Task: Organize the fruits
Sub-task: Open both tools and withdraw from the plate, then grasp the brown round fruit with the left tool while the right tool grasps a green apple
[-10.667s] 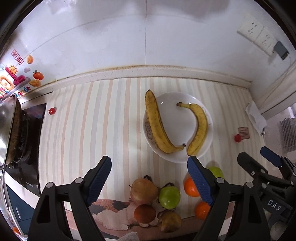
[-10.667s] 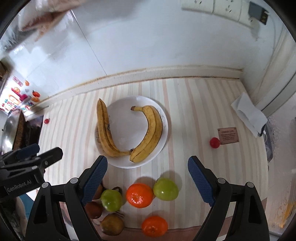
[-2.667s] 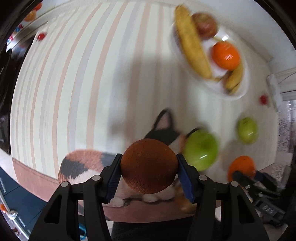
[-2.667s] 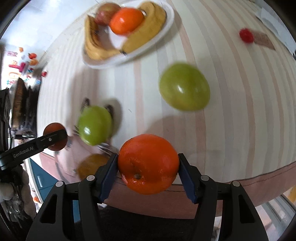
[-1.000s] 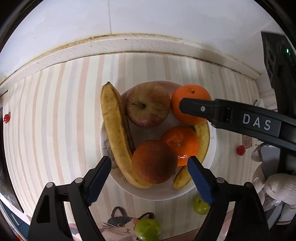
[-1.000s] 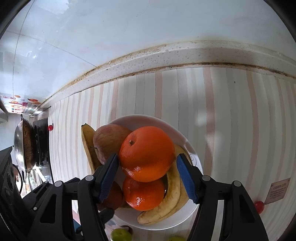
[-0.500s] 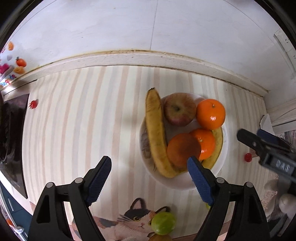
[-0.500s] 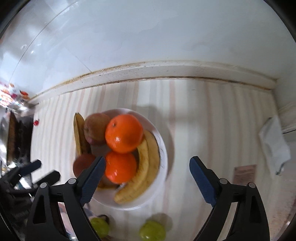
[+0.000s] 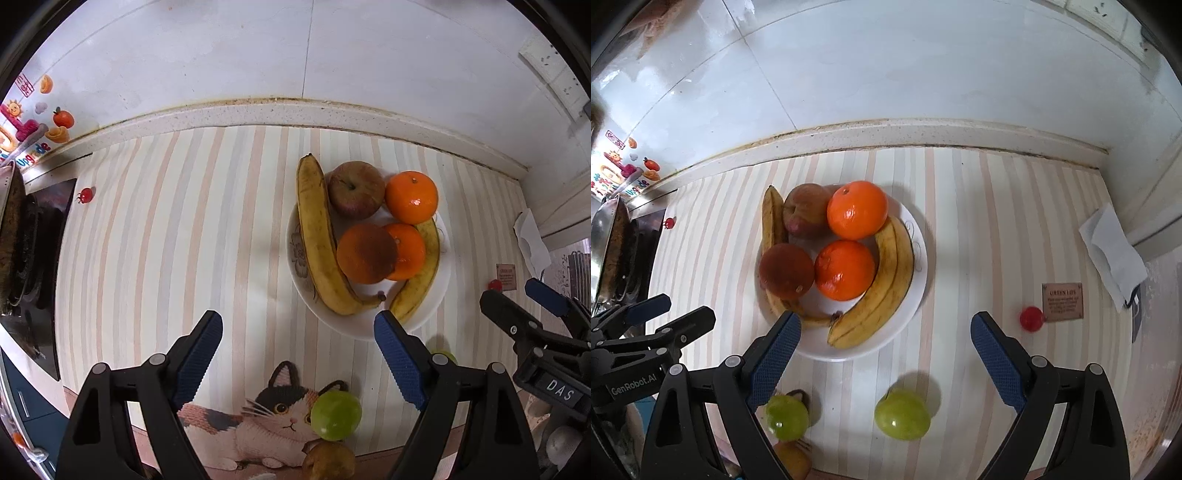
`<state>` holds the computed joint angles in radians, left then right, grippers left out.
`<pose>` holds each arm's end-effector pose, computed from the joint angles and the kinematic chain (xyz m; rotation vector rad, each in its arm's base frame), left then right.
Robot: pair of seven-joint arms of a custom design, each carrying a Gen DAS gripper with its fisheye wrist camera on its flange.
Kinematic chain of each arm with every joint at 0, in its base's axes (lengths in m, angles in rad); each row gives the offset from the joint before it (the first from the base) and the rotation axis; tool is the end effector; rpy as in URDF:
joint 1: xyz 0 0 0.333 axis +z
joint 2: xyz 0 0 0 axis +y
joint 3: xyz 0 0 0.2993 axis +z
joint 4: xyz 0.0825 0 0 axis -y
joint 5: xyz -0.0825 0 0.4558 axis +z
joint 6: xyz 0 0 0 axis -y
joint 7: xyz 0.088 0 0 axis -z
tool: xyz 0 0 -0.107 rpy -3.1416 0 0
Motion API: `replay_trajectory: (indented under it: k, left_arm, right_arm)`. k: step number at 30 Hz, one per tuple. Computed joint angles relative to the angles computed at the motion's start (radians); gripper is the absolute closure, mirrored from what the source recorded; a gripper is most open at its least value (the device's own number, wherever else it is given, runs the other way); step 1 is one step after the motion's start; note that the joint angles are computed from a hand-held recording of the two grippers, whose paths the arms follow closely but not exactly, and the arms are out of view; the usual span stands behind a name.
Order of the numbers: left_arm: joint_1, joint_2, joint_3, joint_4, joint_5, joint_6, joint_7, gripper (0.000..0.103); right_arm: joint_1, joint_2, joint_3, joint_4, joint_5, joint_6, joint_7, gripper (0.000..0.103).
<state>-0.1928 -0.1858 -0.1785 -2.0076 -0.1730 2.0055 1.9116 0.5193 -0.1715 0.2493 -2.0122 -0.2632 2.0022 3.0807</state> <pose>0.5488 -0.2294 0.5187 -1.3681 2.7704 -0.3425 0.4364 0.4075 0.5079 -1.2807 2.5805 -0.3174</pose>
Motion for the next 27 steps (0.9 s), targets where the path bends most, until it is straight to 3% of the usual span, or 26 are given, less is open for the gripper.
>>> replay_trajectory:
  k: [19, 27]
  left_arm:
    - [-0.02, -0.335, 0.078, -0.196, -0.122, 0.003, 0.139, 0.019]
    - [-0.024, -0.399, 0.104, -0.216, -0.153, -0.021, 0.172, 0.019]
  right_arm:
    - [0.095, -0.042, 0.117, 0.135, -0.173, -0.239, 0.213, 0.008]
    - [0.14, -0.038, 0.142, 0.199, -0.227, -0.304, 0.271, 0.008]
